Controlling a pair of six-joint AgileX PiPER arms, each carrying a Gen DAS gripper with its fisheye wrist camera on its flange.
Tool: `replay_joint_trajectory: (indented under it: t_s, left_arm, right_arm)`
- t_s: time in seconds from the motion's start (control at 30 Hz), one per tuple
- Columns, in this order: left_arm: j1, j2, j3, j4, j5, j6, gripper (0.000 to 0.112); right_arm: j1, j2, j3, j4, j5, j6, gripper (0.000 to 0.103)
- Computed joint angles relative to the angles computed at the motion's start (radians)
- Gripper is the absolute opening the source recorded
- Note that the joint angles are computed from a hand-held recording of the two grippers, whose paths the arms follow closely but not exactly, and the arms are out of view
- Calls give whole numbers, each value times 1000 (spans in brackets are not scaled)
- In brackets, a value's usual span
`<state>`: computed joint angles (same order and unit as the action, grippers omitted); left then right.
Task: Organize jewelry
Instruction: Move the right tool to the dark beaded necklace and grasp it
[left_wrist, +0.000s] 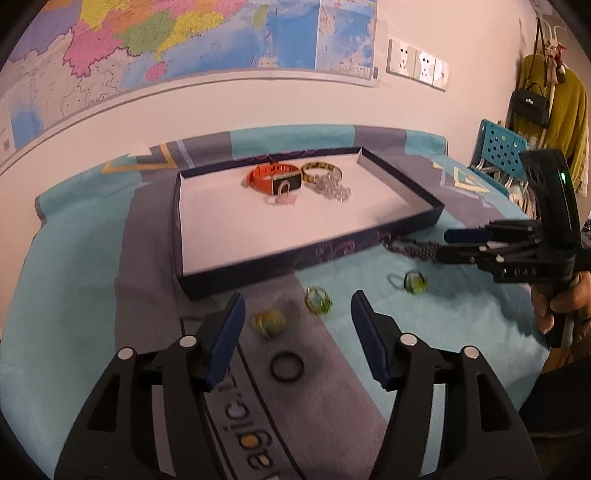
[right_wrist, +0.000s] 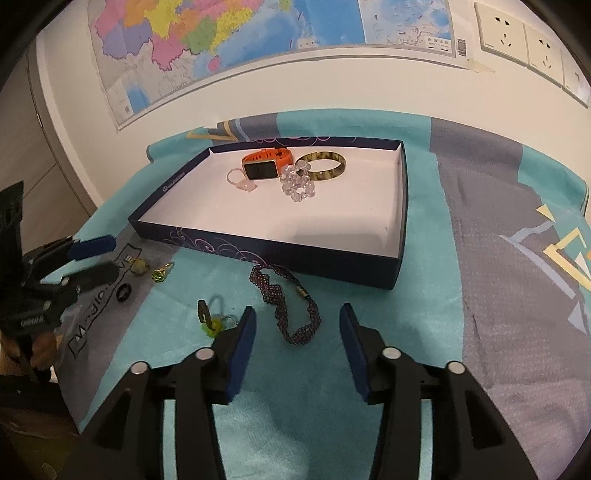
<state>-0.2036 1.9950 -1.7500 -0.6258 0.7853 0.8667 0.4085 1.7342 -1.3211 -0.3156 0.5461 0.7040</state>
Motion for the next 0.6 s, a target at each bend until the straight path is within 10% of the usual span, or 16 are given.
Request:
replay_joint_trajectory:
  t_s: [0.6]
  left_arm:
    - [17, 46, -44, 60, 35, -99, 59]
  right_arm:
    - [12, 35, -30, -15, 10, 16, 46]
